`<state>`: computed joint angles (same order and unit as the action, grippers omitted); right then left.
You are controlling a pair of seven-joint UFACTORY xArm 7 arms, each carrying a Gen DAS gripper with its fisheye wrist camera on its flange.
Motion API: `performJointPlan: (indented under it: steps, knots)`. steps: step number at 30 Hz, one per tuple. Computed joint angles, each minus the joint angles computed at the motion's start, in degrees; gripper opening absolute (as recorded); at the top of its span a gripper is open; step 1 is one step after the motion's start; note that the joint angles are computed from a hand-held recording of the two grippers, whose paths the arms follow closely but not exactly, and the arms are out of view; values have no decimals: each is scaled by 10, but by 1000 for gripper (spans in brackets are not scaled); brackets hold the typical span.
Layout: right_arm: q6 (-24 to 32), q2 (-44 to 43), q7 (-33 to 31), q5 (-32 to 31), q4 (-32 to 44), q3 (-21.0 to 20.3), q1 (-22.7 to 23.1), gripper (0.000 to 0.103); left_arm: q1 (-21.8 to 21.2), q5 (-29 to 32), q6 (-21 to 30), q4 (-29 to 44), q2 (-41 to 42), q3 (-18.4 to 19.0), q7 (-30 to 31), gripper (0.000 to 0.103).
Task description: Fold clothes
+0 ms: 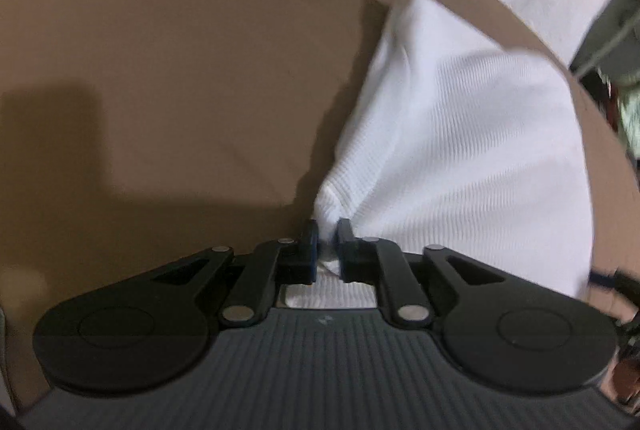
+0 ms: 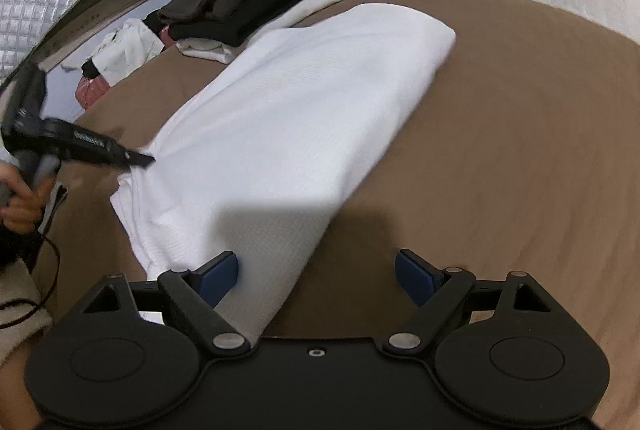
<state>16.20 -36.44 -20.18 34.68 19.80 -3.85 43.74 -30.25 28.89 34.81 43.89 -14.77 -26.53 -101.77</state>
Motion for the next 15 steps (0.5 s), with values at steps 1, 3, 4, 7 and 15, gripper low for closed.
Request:
performJointPlan:
  steps: [1,3,4,7,15]
  knots:
    - [-5,3,-4,15,2,-14,13,89,3,5,22,6,-7,-4,-1,30]
    - [-19,7,-21,60,9,-50,48,89,9,35,58,9,-23,-19,-23,40]
    - [-18,7,-38,82,14,-72,68,89,18,43,69,9,-33,-30,-28,41]
    - [19,8,-90,141,29,-116,101,89,17,42,0,-30,-60,-14,-56,41]
    - [51,27,-139,267,34,-89,115,23,53,131,-7,48,27,-41,-27,54]
